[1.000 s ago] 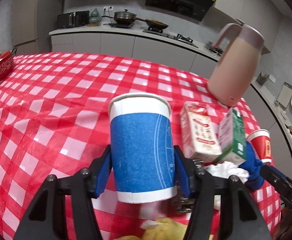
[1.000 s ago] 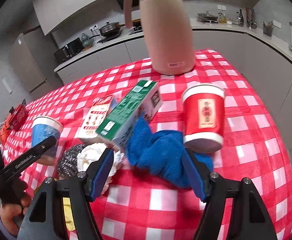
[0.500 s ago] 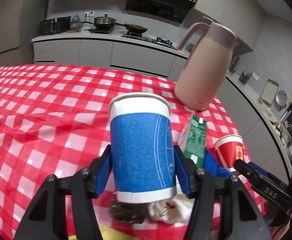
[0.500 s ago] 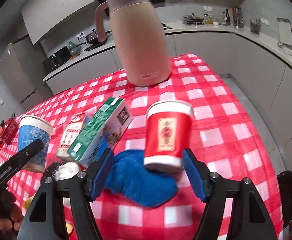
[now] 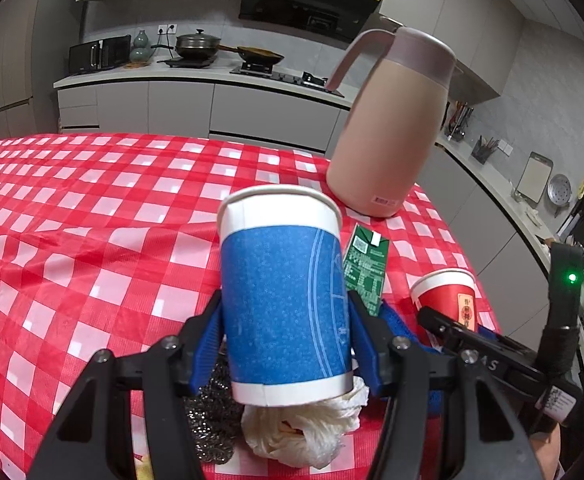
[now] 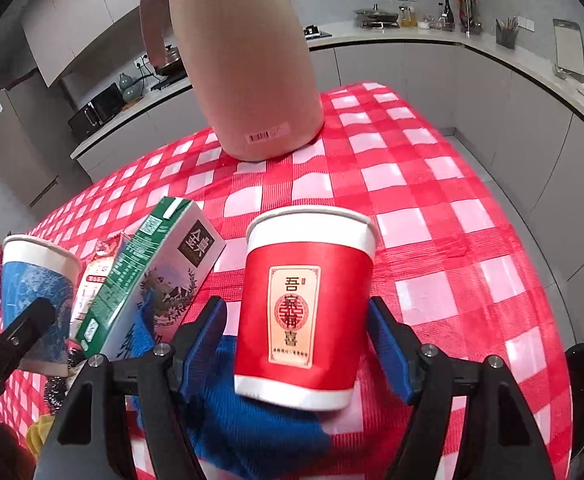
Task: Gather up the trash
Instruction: 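Carry both cups over the black bin and open both tools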
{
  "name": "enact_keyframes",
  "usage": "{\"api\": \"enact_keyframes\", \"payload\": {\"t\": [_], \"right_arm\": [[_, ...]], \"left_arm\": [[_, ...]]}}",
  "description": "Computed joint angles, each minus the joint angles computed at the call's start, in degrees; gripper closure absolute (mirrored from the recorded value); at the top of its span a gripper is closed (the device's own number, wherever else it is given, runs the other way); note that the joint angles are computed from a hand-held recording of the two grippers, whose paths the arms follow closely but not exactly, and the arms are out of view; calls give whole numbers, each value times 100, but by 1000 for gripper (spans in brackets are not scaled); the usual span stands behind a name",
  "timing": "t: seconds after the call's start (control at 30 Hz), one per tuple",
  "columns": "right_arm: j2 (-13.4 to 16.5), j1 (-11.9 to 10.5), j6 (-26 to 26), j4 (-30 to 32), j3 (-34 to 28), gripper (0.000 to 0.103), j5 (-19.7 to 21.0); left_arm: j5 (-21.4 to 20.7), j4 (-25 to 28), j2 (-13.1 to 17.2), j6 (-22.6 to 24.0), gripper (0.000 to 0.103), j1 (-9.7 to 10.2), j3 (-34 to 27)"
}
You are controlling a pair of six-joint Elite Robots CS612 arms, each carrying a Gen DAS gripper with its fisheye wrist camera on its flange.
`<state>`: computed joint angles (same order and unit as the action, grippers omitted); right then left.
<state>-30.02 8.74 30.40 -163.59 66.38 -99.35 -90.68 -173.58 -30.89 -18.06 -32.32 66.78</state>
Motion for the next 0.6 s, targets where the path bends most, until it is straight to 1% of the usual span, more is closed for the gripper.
{"api": "enact_keyframes", "payload": {"t": [0.1,0.13,0.17,0.33,0.47,0.6], "right_arm": [[39,-23,38,28,-37,30,112],[44,-30,56,-5,-28,32,137],[48,-29,37,-17,-26,39,126],[10,-29,-108,-131,51,42,91],[-142,-11,-189,-500,311,43,-86],[-362,-36,-239,-846,685,43,-92]], "left_arm": [[66,-16,-13,9,44,-19,33],[95,-28,-22,9,44,-27,51],[111,-34,-28,7,44,-32,64],[223,-137,-103,-11,44,-76,194],[309,-255,-183,7,44,-123,323],[393,-403,-286,11,44,-193,495]]}}
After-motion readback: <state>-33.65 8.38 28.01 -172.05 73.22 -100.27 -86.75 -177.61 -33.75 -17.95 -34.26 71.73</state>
